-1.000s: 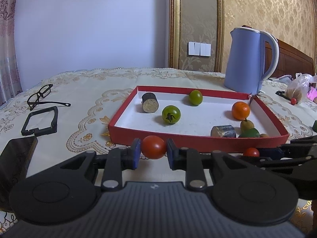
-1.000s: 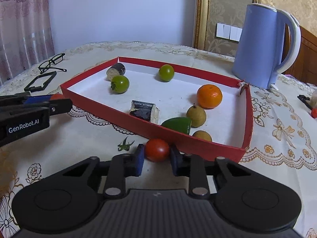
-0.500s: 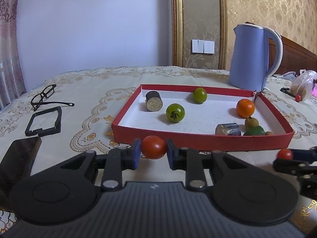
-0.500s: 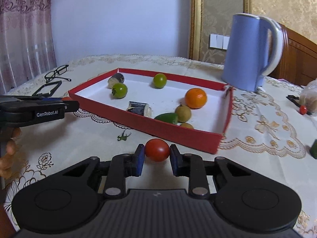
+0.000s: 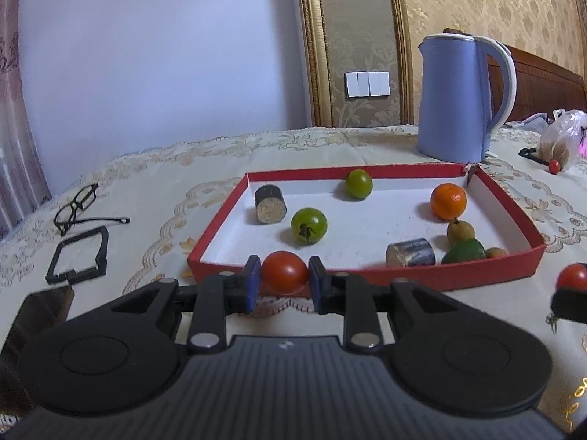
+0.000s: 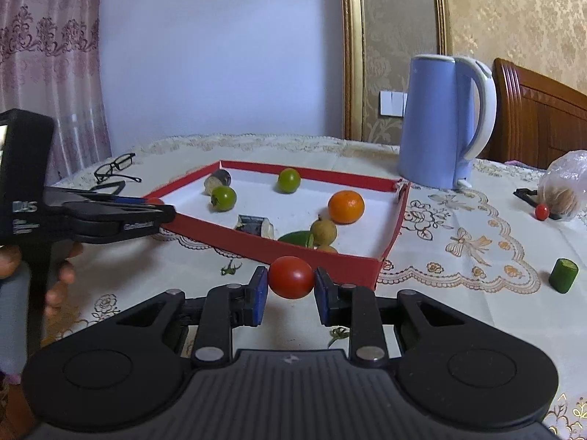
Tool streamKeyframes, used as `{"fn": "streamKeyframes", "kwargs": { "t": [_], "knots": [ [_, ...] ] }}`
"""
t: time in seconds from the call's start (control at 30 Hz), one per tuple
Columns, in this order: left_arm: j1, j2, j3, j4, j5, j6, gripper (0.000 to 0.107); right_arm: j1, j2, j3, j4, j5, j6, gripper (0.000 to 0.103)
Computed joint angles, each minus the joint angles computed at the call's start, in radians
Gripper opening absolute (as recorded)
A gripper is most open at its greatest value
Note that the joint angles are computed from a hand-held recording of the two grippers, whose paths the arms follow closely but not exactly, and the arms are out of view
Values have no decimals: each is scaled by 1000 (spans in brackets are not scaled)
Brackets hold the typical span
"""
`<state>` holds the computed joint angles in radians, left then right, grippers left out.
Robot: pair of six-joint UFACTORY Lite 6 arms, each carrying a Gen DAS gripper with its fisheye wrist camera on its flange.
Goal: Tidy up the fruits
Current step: 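Carry the red cherry tomato into the box and open the left gripper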
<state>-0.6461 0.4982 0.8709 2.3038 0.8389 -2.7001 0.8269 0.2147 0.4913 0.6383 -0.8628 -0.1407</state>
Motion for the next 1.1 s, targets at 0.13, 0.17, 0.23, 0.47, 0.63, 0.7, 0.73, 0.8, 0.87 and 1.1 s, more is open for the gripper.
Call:
{"fn": "streamKeyframes", "kwargs": {
  "t": [0.13, 0.17, 0.23, 0.47, 0.63, 0.7, 0.73, 0.8, 0.87, 1.1],
  "knots": [
    [10, 20, 64, -20, -39, 52, 25, 3, -27, -30, -9, -16, 12, 27],
    [12, 25, 77, -26, -46, 63, 25, 4, -28, -34, -8, -19, 16, 26],
    [16, 38, 109, -42, -60, 92, 25, -2, -34, -45, -15, -24, 26, 27],
    [23, 129, 270, -138, -105, 242, 26, -22, -49, -77, -55, -41, 64, 27],
    [26, 212, 407, -219, -127, 359, 26, -34, -57, -95, -73, -52, 85, 27],
    [28, 248, 469, -259, -141, 413, 26, -36, -63, -106, -75, -61, 95, 27],
    [28, 263, 495, -275, -150, 434, 26, -39, -65, -111, -80, -64, 101, 27],
    [33, 302, 563, -319, -175, 489, 26, -39, -68, -119, -80, -69, 109, 27],
    [35, 336, 624, -364, -191, 543, 26, -44, -72, -125, -87, -70, 117, 27],
    [37, 295, 546, -320, -146, 445, 76, -56, -67, -132, -107, -76, 144, 27]
  ]
}}
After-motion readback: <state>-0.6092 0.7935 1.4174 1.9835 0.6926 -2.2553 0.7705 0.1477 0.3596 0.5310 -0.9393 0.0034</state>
